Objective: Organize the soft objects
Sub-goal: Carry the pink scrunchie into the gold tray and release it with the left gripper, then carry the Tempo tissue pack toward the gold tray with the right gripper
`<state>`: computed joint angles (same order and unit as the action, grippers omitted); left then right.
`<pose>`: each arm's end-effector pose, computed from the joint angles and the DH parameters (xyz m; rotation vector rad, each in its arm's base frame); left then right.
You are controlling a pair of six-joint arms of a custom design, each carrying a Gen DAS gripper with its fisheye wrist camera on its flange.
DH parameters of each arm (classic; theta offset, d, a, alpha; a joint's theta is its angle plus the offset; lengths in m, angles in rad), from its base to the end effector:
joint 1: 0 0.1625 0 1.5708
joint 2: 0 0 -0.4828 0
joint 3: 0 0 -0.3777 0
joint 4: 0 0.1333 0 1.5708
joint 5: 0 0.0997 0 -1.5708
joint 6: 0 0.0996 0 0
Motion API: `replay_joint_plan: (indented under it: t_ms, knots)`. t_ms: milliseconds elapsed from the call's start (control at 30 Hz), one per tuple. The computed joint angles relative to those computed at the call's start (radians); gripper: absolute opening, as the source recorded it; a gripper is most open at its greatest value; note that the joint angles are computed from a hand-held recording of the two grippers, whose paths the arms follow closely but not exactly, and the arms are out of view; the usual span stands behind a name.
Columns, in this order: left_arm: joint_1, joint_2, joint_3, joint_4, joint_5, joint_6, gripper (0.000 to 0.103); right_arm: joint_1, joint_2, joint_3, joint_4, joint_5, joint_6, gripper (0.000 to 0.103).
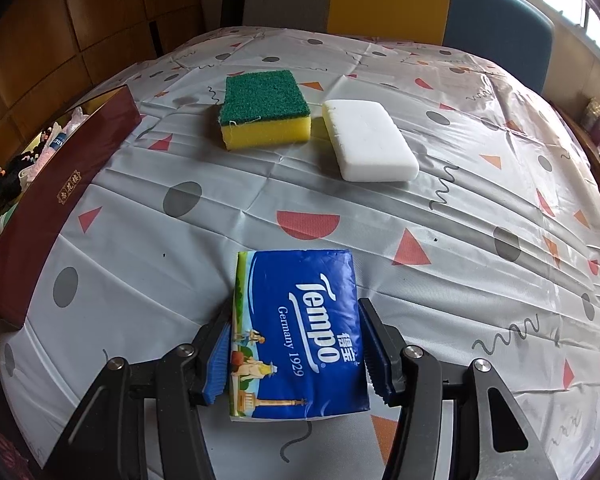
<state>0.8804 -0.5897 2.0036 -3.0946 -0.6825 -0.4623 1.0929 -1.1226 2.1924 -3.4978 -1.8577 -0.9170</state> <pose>-0.1983 -0.5707 0.0064 0.2068 2.3468 -0.7193 -0.1495 -0.5173 0.2792 0.3553 -2.2941 0.5964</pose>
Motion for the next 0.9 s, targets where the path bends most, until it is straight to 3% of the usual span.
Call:
replay_joint_plan:
  t_ms: [67, 133, 367, 567, 800, 900]
  knots:
    - [0.005, 0.005, -0.018, 0.054, 0.016, -0.024, 0.044, 0.001, 0.002, -0.001, -0.002, -0.002, -0.001, 0.057]
    - [0.004, 0.004, -0.007, 0.038, 0.013, -0.028, 0.044, 0.0, -0.001, -0.001, 0.003, -0.001, 0.0, 0.057]
    - [-0.059, 0.001, 0.081, -0.026, 0.115, -0.094, 0.044, 0.001, 0.001, -0.001, -0.002, -0.003, -0.003, 0.057]
    - [-0.114, -0.008, 0.134, -0.081, 0.12, -0.105, 0.044, 0.007, 0.005, -0.006, 0.0, -0.018, 0.009, 0.057]
    - [-0.158, -0.013, 0.168, -0.145, 0.111, -0.088, 0.045, 0.059, 0.025, -0.029, 0.013, -0.144, 0.134, 0.053]
    - [-0.168, -0.013, 0.183, -0.158, 0.111, -0.085, 0.045, 0.072, 0.028, -0.026, 0.005, -0.163, 0.191, 0.053]
